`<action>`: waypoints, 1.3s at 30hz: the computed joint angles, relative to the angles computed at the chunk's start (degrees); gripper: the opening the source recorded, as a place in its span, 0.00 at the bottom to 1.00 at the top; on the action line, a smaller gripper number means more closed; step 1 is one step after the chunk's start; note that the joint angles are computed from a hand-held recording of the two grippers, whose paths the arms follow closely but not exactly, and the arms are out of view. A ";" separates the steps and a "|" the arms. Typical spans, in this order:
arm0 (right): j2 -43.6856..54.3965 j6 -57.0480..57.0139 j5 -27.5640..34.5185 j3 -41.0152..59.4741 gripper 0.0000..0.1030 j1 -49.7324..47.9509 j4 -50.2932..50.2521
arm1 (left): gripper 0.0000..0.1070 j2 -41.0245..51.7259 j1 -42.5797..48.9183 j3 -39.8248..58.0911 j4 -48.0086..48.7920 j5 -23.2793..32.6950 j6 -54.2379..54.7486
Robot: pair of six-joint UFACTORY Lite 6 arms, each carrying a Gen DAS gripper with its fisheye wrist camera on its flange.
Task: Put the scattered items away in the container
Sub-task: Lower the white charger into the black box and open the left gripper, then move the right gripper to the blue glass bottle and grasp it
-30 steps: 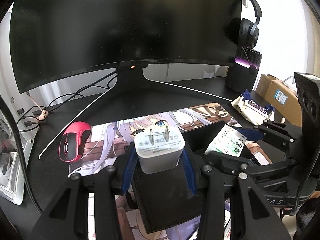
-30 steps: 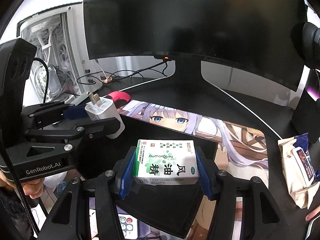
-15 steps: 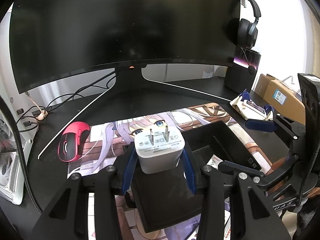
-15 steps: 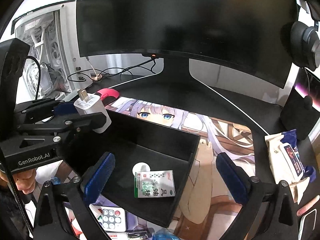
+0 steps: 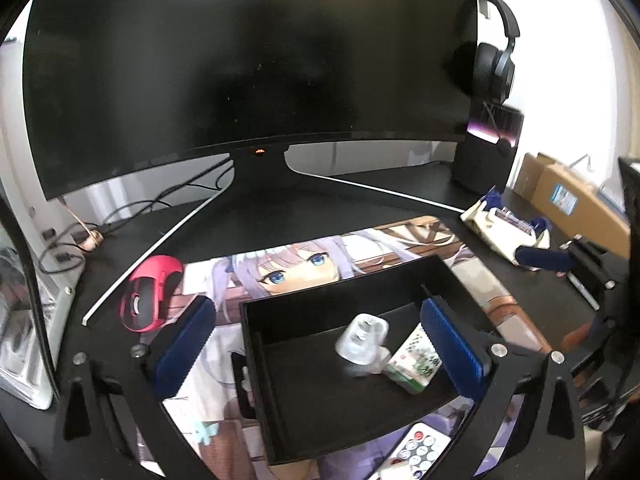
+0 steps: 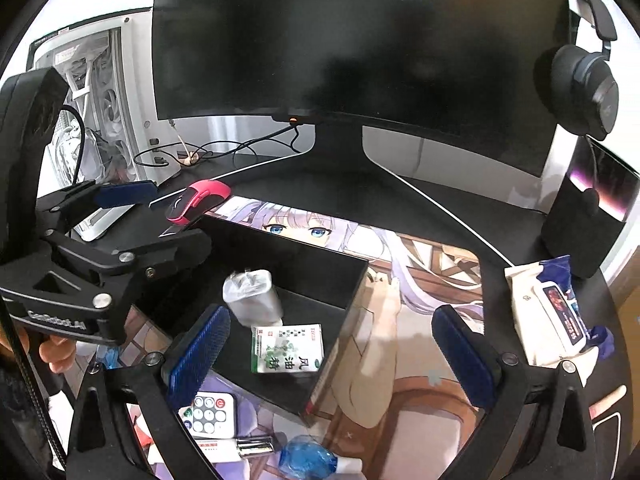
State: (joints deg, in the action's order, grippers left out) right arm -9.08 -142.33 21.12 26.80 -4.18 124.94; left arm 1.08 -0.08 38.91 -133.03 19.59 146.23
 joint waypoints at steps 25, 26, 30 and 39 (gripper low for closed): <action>-12.78 6.76 -0.05 -11.27 1.00 -5.25 -8.55 | 0.96 -12.18 10.49 -13.46 9.46 3.91 -5.17; -13.05 6.77 0.24 -11.74 1.00 -5.68 -8.66 | 0.96 -12.75 10.83 -14.25 9.84 4.31 -5.28; -14.20 4.60 0.46 -14.03 1.00 -6.09 -6.25 | 0.96 -14.43 11.33 -17.10 9.72 5.33 -4.77; -12.68 -6.98 0.93 -17.47 1.00 -5.08 5.68 | 0.96 -17.91 9.89 -22.36 5.72 4.94 -0.18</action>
